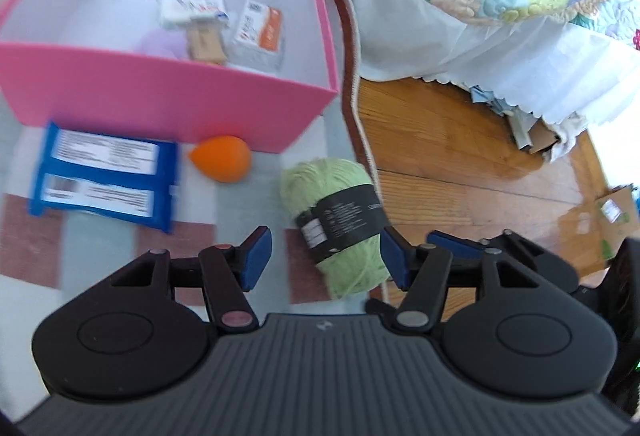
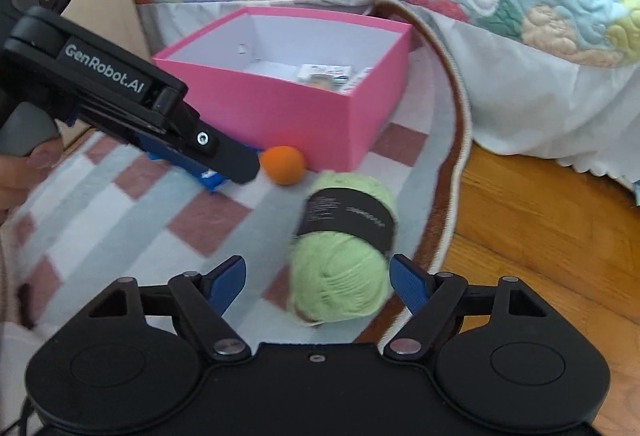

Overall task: Organize objects
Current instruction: 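Lower the left tool onto the green yarn ball, then close the left tool on the yarn ball and lift it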

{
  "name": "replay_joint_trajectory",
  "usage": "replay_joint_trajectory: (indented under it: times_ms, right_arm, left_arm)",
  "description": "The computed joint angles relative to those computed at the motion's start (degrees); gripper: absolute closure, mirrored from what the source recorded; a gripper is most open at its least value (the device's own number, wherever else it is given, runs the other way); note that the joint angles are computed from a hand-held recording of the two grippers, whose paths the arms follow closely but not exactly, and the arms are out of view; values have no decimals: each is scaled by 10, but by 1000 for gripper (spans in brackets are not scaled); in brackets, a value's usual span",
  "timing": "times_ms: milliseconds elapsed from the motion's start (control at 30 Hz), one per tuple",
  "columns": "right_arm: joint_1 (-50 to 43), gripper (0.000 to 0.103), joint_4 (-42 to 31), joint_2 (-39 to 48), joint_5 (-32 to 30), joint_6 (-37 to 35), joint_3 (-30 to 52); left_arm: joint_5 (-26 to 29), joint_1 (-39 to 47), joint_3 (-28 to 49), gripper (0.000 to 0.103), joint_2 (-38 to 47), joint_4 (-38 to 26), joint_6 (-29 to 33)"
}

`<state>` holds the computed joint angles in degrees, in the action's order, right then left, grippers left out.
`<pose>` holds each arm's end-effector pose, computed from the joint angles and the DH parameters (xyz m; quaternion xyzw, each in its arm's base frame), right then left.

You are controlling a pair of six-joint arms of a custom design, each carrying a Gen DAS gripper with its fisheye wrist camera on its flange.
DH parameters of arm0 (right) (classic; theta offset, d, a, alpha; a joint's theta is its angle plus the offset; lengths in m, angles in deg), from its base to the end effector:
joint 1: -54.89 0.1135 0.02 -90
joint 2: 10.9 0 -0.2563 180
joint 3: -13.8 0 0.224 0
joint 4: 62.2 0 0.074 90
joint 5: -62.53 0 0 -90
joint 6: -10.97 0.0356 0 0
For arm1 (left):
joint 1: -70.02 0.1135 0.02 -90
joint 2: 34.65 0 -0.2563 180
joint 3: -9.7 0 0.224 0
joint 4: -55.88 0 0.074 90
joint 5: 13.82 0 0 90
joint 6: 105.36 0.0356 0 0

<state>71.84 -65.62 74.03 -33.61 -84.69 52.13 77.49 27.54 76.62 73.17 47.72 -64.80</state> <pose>0.2108 0.0682 0.1222 -0.2019 0.9166 0.0837 0.3348 0.2499 -0.2299 0.1281 -0.0529 0.9353 -0.2588 0.2354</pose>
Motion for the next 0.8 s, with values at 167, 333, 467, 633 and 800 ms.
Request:
replay_joint_trajectory:
  times_ms: [167,333,467,633,800]
  right_arm:
    - [-30,20,67,74,-26,7,3]
    - [-54,20,70,131,-59,39,27]
    - [-48,20,140,179,-48,38,11]
    - [-10,34,202,186,2,25,-21]
    - [9,45,167,123,8,62,-44]
  left_arm:
    - [16,-2,42,42,84,66,-3]
    - [22,-4,91,40,145,59,-18]
    - [29,-12,86,34,175,103,-44]
    - [4,-28,35,41,182,199,-93]
    - [-12,-47,8,46,141,185,-68]
